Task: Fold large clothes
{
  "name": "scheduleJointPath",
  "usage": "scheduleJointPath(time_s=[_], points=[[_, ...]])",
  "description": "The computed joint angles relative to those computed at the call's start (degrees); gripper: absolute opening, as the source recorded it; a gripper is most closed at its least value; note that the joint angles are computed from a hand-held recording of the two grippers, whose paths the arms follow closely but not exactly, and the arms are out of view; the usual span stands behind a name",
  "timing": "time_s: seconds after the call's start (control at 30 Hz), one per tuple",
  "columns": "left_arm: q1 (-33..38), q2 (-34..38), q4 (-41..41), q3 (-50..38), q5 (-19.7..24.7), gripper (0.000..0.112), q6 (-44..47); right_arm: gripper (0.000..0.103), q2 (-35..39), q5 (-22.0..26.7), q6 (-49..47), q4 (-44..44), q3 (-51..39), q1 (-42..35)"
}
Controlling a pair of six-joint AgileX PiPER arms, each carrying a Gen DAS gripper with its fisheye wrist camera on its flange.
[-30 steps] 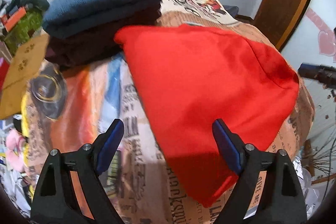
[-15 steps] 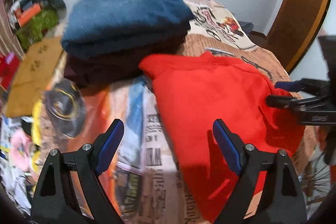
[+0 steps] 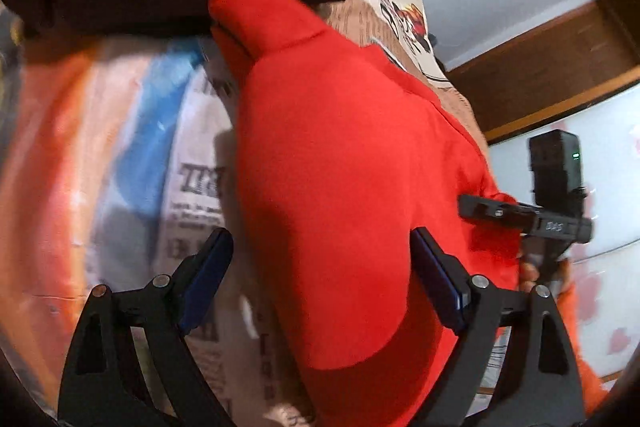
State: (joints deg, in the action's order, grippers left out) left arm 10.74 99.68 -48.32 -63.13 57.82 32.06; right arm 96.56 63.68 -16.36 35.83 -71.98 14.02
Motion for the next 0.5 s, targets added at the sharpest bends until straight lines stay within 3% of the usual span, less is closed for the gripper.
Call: scheduleJointPath(time_s=[0.3,0.33,0.37,0.47,0.5], points=[[-0.69,4.35,-4.4,-2.25,1.03,0.091,1.99,0.074,7.54,-1.48,-3.97,9.23,-2.95,1.06],[-0.53,4.29,-5.3,-1.86,1.11,0.087,2.66,0.071,7.81,-1.83,-4.01,9.75,-2.84,1.19],[-0.21,4.49,-6.47,-1.73,2.12,0.075,3.93,0.063,8.41,-1.56,-4.19,10.4,-3.3,1.04],[0.35,3.75,-8.16,0.01,2.66,0.062,5.46,0.043,7.13,-0.95,-6.1,14.91,0.44,-0.49],[0.4,3.22,-8.36,0.54,2.74,0.058,5.5,0.041,6.52,-0.96,-6.09,15.51,1.33,-0.74]])
